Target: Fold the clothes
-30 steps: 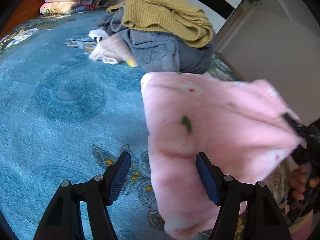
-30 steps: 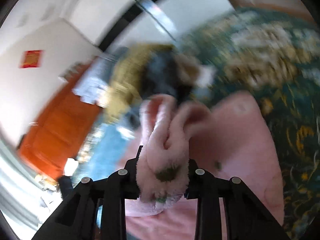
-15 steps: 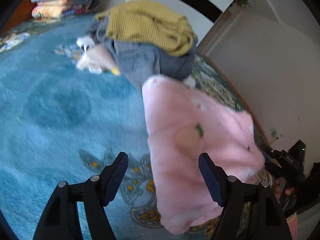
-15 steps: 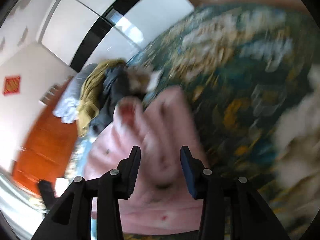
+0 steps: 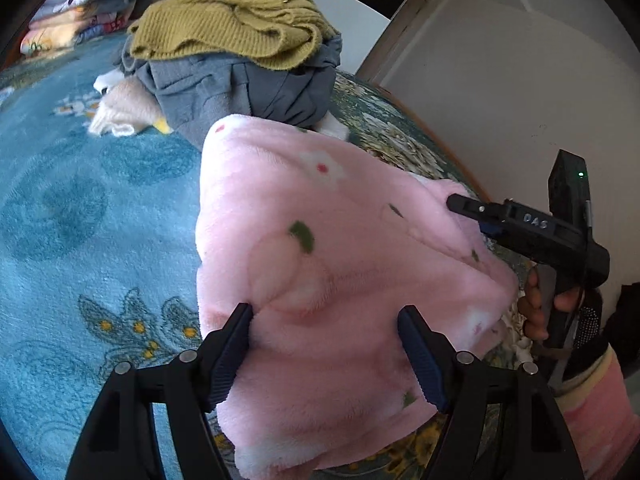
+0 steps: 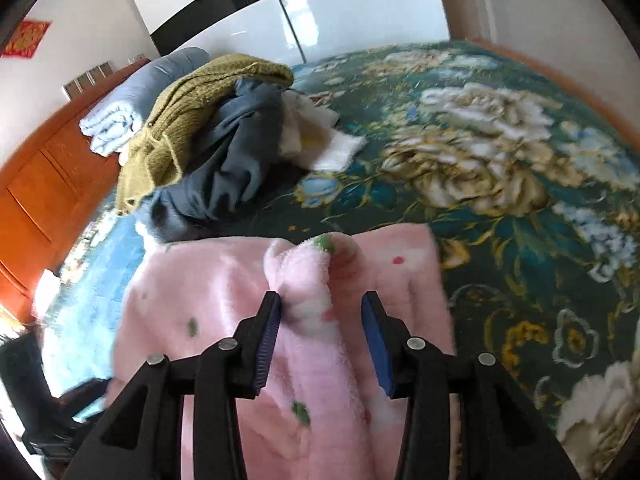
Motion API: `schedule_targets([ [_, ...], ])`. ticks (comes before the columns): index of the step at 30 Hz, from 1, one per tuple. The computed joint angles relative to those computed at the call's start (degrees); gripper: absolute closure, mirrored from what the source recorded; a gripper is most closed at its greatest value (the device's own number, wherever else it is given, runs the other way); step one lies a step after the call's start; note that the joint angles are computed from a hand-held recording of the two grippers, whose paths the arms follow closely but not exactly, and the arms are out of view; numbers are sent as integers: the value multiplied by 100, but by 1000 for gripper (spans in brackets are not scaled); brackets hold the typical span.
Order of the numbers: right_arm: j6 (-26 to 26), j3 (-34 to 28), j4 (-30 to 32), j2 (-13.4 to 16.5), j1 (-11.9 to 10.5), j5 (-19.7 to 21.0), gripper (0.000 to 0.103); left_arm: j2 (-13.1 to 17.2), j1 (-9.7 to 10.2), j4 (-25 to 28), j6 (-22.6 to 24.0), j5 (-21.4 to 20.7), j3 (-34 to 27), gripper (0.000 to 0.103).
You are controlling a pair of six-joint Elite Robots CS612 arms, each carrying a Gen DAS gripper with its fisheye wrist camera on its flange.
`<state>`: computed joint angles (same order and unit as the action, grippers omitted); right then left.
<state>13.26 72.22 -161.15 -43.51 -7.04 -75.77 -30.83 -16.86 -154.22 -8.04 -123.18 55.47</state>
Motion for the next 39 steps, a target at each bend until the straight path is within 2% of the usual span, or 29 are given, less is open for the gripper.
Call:
schedule_targets([
  [1, -59, -9, 25, -12, -1, 92, 95, 17, 14, 4, -29, -72, -21, 25],
  [2, -173, -18, 67, -39, 24, 25, 95, 23, 24, -5, -46, -138, -23, 24],
  [5, -529, 134, -365, -183, 109, -684, 96, 40, 49, -40, 4, -299, -26, 22],
  [9, -36, 158, -415, -193, -11, -1045, 96, 118, 99, -70, -72, -648, -92, 22],
  [13, 18, -4, 238, 11, -22, -1119, 94, 66, 115, -26, -5, -611, -25, 22],
  [16, 343, 184, -124, -61, -99, -779, 93, 24, 153, -32, -43, -538, 8, 22],
  [18, 486, 315, -343, -168, -142, -588, 86, 0, 193, -60, -133, -468, 12, 22],
  [21, 231, 483, -656, -351, -87, -696, 85, 0, 225, -335, -349, -513, -1, 22],
  [24, -136, 753, -1076, -491, -59, -169, 82, -21, 178, -248, -149, -685, -2, 21],
  [25, -249, 854, -1218, -527, -57, 8, 77, -31, 140, -68, 7, -668, -4, 21],
  [26, -343, 913, -1172, -531, -47, 16, 72, -17, 90, 152, 150, -562, -52, 21],
  [27, -428, 944, -1022, -517, -31, -64, 62, -14, 50, 273, 240, -416, -64, 21],
  [28, -509, 969, -872, -500, -14, -146, 60, -35, 32, 277, 267, -336, -11, 21],
  [29, -587, 991, -722, -481, 4, -231, 60, -61, 25, 238, 263, -308, 60, 21],
  [31, -353, 1051, -600, -459, -38, -170, 70, -93, 55, 177, 225, -405, 108, 21],
  [33, 8, 1268, -1120, -532, -129, 212, 69, -101, 116, 23, 171, -564, 116, 21],
  [35, 231, 1487, -1710, -621, -188, 360, 57, -56, 201, -204, -115, -698, 81, 21],
  [36, 315, 1561, -1874, -646, -206, 302, 41, -8, 239, -257, -362, -740, 34, 21],
  [37, 397, 1606, -1951, -658, -221, 227, 32, 55, 274, -260, -657, -774, -31, 19],
  [39, 843, 1634, -1681, -647, -331, 344, 32, 185, 344, -261, -1251, -838, -171, 15],
])
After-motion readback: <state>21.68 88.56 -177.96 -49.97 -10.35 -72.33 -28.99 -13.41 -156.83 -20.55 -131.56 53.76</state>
